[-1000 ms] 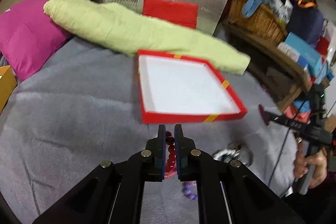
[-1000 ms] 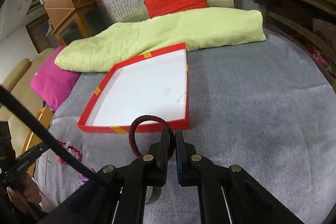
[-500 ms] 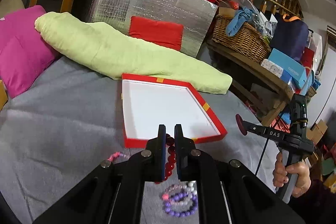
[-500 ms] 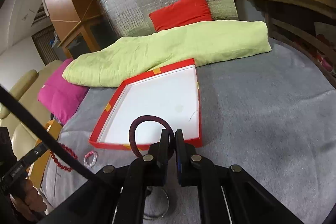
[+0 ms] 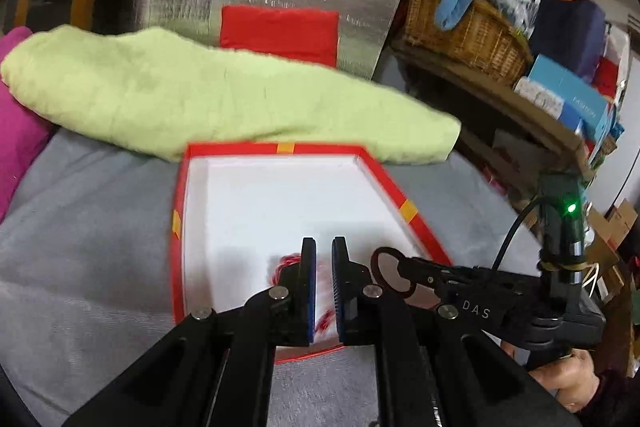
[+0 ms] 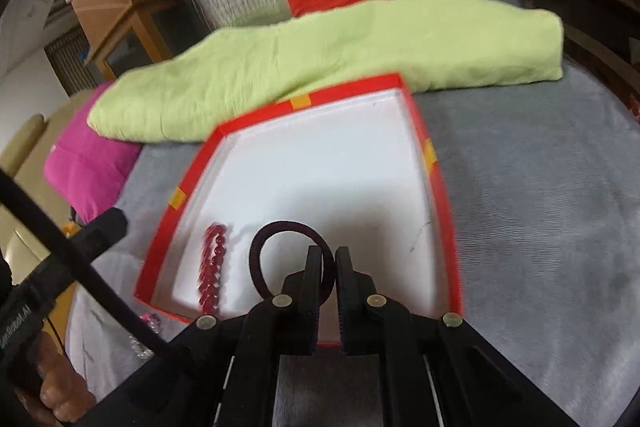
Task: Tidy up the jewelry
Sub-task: 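Carry both into the red box and open both tools to release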
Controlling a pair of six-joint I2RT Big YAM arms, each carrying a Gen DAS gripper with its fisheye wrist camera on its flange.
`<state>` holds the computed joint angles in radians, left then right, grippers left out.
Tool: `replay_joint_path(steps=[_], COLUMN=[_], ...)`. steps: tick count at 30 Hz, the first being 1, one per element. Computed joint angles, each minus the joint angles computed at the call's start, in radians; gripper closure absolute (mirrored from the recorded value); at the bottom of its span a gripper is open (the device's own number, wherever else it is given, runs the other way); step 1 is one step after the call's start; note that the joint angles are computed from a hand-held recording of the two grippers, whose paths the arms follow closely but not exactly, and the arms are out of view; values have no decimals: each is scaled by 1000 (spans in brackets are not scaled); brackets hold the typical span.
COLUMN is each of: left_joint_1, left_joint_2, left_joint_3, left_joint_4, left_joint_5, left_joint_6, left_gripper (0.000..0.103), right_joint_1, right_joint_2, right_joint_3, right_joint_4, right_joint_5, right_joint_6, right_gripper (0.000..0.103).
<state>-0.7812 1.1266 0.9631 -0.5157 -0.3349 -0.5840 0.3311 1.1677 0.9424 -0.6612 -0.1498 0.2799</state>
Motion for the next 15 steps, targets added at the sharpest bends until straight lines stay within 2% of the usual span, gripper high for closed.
replay_joint_path(steps=[2,4,6,8,9,10,12,15], left_joint_1=[12,21,20,-1,-11,-31,-52,-94], left_joint_2=[31,47,46,43,40,30,12,-26], left_joint_3=[16,22,20,27,29,29,29,22], left_joint_4=[-42,-75,-89,-131,-146,-169,-207,-287], left_joint_5=[7,13,5,-46,-75,-122,-167,-243], left_joint_6=[-19,-44,-55,-61,-59,-58,-61,-117], left_gripper=[95,94,87,58,53,49,49,46], right_joint_1=[2,-1,-15,-30,-33,-38,-46,-51], right_joint_2=[19,22,12,-15,-28,-42,-68,-119], right_joint_3=[11,16,12,3,2,-1,-4,-17], right_joint_4=[-17,-28,-27,-20,-25,-32,-50,-85], right_joint_5=[11,22,10,-1,-2,-8,-25,-37], right_joint_6=[-14,-14,-3,1,-1,-5,-12,-44], right_gripper=[94,80,71,70,70,70,70,70])
